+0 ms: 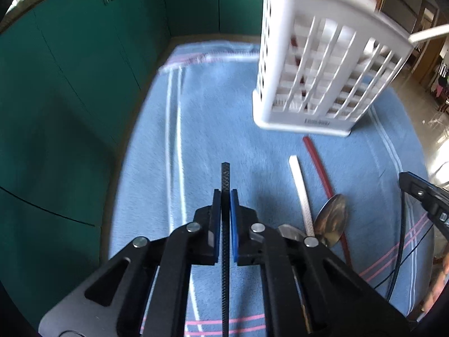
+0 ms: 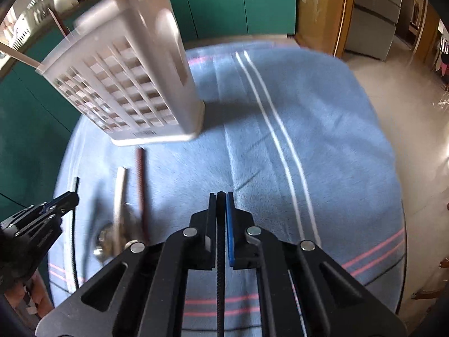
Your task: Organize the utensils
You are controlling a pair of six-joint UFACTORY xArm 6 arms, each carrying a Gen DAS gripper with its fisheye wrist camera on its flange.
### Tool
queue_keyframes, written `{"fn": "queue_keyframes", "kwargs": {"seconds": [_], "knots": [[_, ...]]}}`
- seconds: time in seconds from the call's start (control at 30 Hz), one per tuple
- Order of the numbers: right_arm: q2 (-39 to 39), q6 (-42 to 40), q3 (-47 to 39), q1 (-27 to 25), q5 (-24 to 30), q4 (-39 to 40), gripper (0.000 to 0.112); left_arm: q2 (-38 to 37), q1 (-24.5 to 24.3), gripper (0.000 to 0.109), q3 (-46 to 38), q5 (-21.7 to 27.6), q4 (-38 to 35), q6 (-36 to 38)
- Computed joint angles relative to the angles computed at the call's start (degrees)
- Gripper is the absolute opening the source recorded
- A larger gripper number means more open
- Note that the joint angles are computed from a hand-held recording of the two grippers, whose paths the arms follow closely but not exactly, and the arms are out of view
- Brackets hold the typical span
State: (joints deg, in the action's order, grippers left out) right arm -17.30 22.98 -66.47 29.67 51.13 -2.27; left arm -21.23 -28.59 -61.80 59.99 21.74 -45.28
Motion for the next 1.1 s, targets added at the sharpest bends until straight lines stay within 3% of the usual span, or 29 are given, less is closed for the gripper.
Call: {"fn": "queue_keyframes", "kwargs": {"seconds": [0.3,0.6,0.8,1.1], "knots": [[-10.3,1.0,0.7,1.8,-3.3,-1.9,0.007,-6.3,-3.3,0.006,-3.1,-0.5,5.1,-3.0],[-14.4,4.4,-1.0,3.8,-6.3,-7.6,0.007,-11.8,-5.5,0.006,-5.2,-1.0,11.4,-7.3],[-15.3,6.0,-1.2,4.1,-7.8,-10.5,0.007,-12.8,-7.5,0.006,-6.5,-0.1,17.0,-11.4],[-13.7,6.3,-1.7,4.1,-8.3,-10.5,0.007,-12.3,-6.3,0.006,-6.6,-0.4,15.3,-10.8]]}}
